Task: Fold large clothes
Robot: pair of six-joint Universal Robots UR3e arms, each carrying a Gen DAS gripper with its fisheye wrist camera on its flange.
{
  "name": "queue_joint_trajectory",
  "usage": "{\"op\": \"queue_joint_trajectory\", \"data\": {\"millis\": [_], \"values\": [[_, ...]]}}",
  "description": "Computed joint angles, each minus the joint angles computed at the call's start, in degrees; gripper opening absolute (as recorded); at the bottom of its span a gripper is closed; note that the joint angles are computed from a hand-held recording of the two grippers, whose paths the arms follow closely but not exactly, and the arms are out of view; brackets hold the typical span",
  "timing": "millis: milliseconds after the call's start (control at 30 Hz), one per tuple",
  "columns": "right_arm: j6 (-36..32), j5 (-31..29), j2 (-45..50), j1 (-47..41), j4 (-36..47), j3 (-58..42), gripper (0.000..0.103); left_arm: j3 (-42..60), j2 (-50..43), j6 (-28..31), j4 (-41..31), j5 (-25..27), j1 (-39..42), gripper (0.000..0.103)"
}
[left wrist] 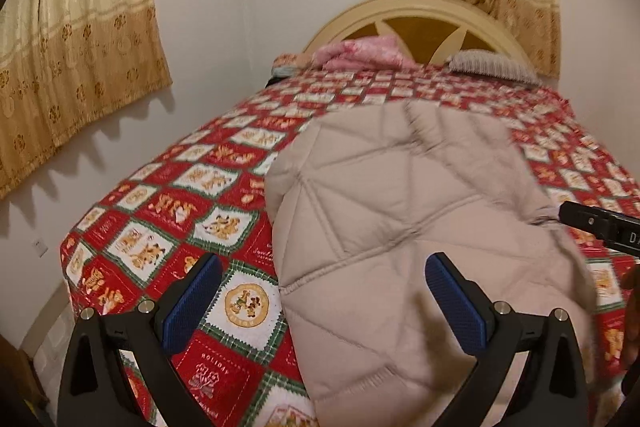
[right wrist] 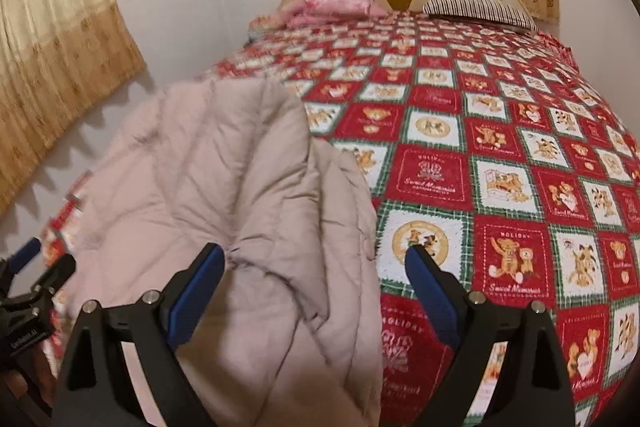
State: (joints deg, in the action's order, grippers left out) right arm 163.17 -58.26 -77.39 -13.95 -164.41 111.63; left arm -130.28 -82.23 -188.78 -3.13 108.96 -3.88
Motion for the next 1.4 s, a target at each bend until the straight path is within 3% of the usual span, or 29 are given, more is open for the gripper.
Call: {"op": "queue_joint_trajectory", "data": {"millis": [167,700,1400], "values": [[-2.1,7.4,-9.7,-4.3,1.6,8.3,0.094,-2.8,8.2,-1.7,-2.2,0.5,-2.3,0.102],[-13.9,17.4,-32.8,-12.9,15.1,20.2,0.098,-4.6,16.8,-6.4,-5.9,7.0,-10.4,0.102],[-16.4,20.6,-37.2,-15.4,19.2,21.5,0.098,-3.2,15.4,-6.6,-6.2,9.2,-12.7,0.102]]}}
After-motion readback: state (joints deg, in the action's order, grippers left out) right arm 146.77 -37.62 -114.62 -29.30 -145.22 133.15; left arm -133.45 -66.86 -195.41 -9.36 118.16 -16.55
